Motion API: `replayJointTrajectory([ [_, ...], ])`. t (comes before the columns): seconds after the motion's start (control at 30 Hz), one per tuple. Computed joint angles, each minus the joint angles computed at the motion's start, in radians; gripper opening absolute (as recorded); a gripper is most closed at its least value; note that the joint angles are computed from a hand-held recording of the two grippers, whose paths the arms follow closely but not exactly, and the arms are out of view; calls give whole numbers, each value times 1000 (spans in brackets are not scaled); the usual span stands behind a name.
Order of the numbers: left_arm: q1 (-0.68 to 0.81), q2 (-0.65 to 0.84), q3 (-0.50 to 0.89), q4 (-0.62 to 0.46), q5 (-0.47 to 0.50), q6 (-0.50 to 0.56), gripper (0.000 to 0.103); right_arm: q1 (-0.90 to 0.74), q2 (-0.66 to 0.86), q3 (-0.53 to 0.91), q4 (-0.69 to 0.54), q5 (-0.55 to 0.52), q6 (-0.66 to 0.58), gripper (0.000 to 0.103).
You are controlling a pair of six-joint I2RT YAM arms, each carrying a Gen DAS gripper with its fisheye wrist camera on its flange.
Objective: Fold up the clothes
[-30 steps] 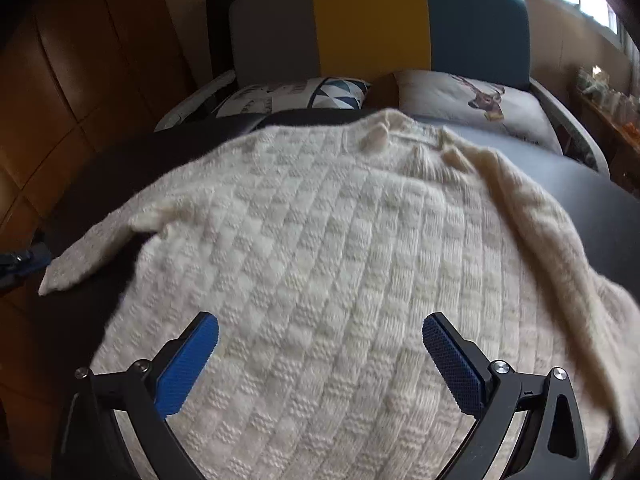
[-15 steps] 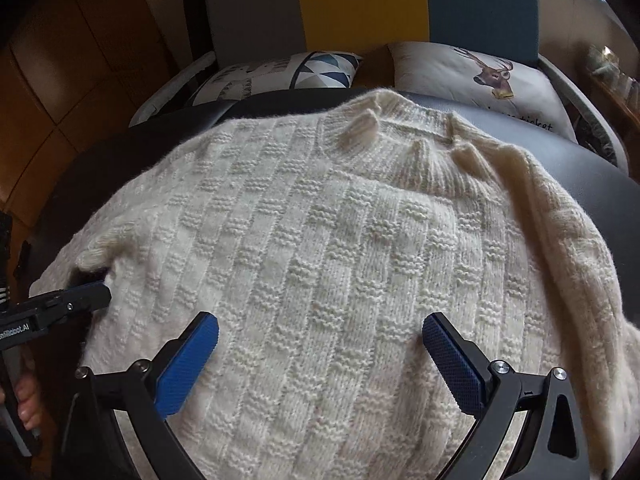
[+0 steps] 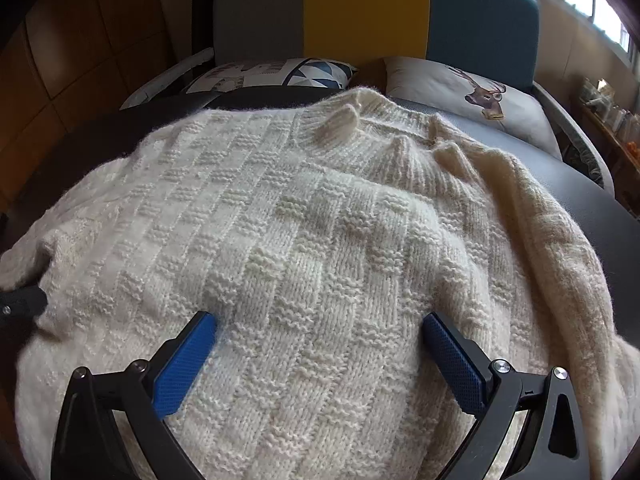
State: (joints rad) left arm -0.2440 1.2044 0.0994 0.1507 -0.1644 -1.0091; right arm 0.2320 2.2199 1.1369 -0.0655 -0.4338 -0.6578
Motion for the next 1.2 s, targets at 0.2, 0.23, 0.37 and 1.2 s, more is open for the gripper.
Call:
replayJointTrajectory([
  [0.2,131,-172,96,-144,24,173,16,-43,1,76,-148,-120,-36,103],
  [0.23,158,-118,128,-121,33,212,16,-55,3,104,-194,-154,-47,103],
  [0.37,210,271,320,29,68,339,16,-91,25,235,-301,-220,-47,103],
  [1.2,310,1039,1114,9,625,410,25,-153,252,619,-586,-276,-217,103],
])
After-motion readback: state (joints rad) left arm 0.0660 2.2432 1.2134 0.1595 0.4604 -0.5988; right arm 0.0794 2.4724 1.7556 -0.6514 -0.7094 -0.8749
